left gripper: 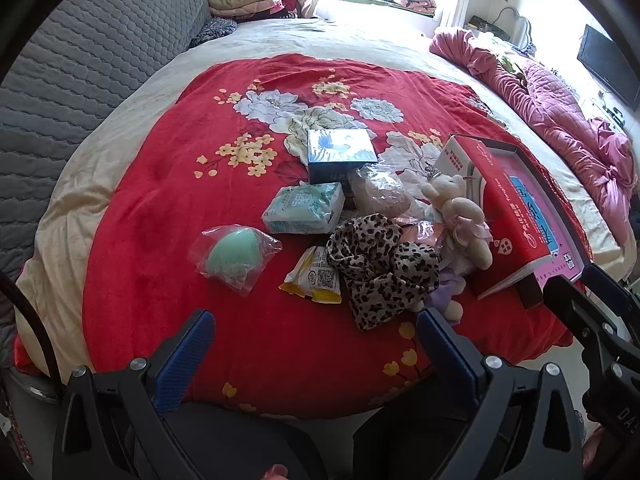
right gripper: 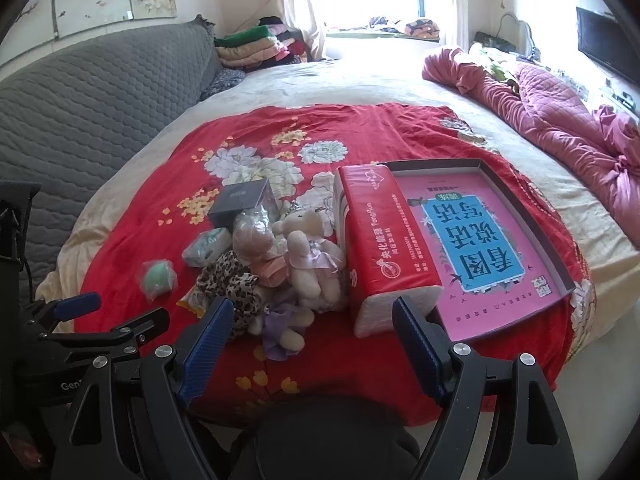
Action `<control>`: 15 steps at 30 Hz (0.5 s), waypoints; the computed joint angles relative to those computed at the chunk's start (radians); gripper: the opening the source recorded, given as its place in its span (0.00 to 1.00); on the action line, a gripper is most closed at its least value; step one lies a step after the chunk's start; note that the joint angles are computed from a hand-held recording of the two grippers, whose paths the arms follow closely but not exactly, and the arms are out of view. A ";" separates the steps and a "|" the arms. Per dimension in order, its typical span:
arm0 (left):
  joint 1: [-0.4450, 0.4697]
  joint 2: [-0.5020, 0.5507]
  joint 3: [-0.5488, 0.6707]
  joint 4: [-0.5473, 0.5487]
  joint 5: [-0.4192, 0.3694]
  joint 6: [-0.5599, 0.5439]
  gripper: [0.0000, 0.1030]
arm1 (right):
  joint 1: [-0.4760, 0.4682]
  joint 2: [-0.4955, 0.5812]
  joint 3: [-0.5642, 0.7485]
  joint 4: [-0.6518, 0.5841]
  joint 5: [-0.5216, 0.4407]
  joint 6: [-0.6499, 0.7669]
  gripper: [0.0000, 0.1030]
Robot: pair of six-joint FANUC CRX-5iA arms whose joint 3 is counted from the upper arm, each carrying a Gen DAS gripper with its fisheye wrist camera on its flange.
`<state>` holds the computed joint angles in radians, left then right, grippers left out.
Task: Organize soft objects
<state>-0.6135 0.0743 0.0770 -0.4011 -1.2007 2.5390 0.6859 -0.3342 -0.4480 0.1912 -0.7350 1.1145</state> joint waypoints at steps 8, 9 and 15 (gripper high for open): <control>-0.004 0.004 0.004 0.000 -0.004 0.000 0.99 | -0.002 -0.001 0.005 -0.007 -0.009 0.002 0.80; -0.006 0.005 0.007 -0.004 -0.007 0.002 0.99 | -0.004 0.000 0.006 -0.012 -0.010 0.006 0.80; -0.001 0.003 0.001 0.007 0.000 -0.002 0.99 | -0.012 0.004 0.013 -0.029 -0.021 0.015 0.80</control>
